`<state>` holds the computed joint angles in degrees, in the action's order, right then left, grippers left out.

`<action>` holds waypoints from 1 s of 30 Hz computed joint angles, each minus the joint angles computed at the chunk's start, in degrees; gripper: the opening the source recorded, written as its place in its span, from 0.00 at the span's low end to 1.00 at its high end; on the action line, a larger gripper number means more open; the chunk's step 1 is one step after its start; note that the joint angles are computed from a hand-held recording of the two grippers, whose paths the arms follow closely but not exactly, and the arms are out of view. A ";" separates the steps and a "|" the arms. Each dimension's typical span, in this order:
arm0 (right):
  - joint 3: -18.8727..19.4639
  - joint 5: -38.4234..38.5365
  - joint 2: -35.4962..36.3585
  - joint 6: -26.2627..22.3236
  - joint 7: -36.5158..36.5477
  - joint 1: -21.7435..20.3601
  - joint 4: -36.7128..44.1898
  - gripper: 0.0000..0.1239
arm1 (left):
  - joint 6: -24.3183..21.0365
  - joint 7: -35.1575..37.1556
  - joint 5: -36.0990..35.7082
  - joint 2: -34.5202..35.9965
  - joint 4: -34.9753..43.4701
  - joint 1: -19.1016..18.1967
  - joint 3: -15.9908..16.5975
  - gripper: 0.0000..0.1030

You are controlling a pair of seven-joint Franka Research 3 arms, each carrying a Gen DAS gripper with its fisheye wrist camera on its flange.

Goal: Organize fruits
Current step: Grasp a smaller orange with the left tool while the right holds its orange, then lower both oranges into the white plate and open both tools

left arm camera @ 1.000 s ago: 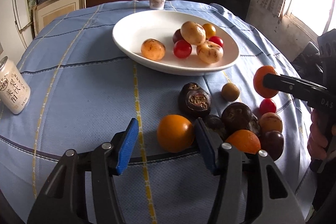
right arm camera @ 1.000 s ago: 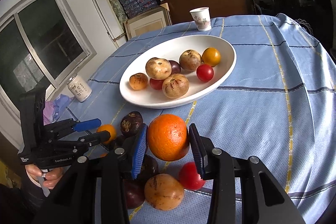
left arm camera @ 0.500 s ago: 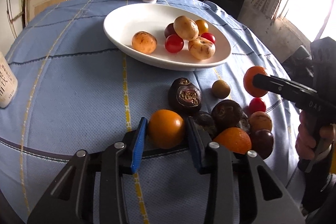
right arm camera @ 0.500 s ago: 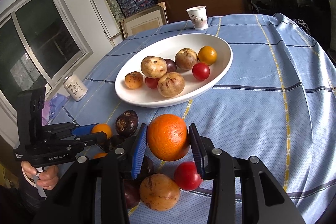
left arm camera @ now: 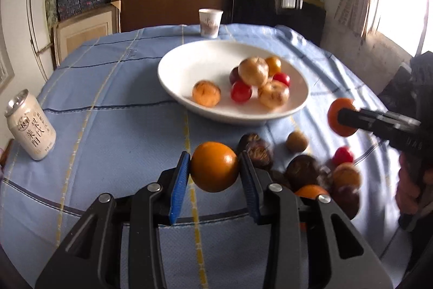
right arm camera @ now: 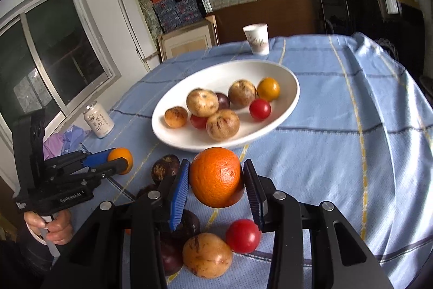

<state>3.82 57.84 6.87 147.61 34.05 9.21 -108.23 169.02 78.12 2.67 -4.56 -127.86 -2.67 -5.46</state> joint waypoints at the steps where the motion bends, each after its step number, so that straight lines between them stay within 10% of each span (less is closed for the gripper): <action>1: 0.13 0.76 0.10 0.46 -0.87 -0.02 0.17 0.33 | 0.05 3.71 -4.83 0.03 0.21 -1.11 0.85 0.36; 17: 2.05 -16.35 16.46 3.93 21.49 0.93 20.85 0.40 | -12.07 -5.70 9.47 20.29 31.54 1.06 0.10 0.40; 19: 4.74 -12.60 14.57 3.90 17.49 -1.72 19.03 0.48 | -10.50 -9.94 12.47 19.16 30.03 0.34 1.11 0.74; 22: 6.18 -7.77 10.31 6.37 9.92 -3.14 14.50 0.53 | -4.61 -22.67 23.47 14.25 23.59 -1.98 4.61 0.92; 30: 2.52 -5.03 5.09 7.67 9.21 -1.24 6.03 0.56 | -3.92 -36.69 36.41 4.44 8.20 1.04 1.75 0.95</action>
